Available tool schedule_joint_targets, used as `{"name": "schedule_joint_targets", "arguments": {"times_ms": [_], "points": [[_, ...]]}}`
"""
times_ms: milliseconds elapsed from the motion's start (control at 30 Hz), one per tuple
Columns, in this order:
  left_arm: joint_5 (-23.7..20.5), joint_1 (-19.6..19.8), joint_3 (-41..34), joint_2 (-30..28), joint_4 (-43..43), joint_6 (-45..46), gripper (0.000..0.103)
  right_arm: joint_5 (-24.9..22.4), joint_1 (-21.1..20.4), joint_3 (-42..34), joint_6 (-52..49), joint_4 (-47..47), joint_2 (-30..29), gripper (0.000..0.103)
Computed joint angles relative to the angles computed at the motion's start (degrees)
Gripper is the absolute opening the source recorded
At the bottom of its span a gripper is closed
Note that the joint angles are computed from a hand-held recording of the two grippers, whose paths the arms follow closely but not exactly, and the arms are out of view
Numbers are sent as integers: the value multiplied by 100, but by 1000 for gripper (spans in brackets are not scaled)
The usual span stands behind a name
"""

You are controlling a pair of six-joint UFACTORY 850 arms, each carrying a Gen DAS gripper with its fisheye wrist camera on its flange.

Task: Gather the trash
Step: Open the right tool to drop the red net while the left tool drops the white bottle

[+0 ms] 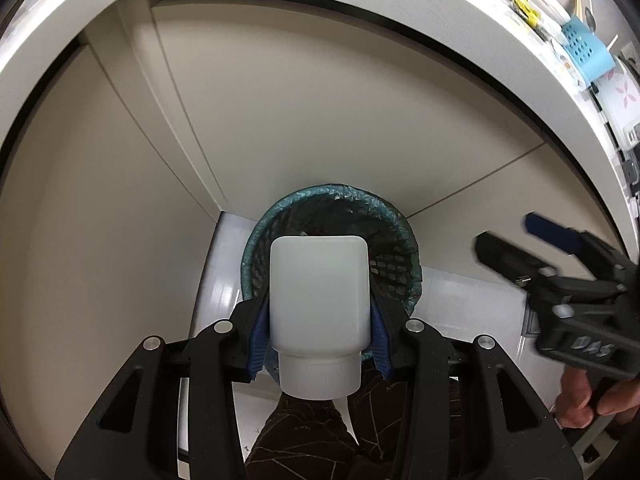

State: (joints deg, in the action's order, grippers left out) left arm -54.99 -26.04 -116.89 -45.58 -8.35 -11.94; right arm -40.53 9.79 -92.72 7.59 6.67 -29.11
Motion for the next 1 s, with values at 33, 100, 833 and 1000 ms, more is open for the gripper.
{"name": "schedule_joint_targets", "arguments": {"times_ms": [33,100,833,1000], "points": [[-13,-21,-55,-46,-13,30,41,12,-23,32,133,-93,44,95],[-58,-70,-176,-146,-42,111,41,26,-62,75,326,-293,114,95],[-263,-369,-995,-700,-14,499,42,-70,-468,220,926,-702,485,95],[-221,-389,-985,-542,148,481,54,-120,-485,123,995,-728,530,95]]}}
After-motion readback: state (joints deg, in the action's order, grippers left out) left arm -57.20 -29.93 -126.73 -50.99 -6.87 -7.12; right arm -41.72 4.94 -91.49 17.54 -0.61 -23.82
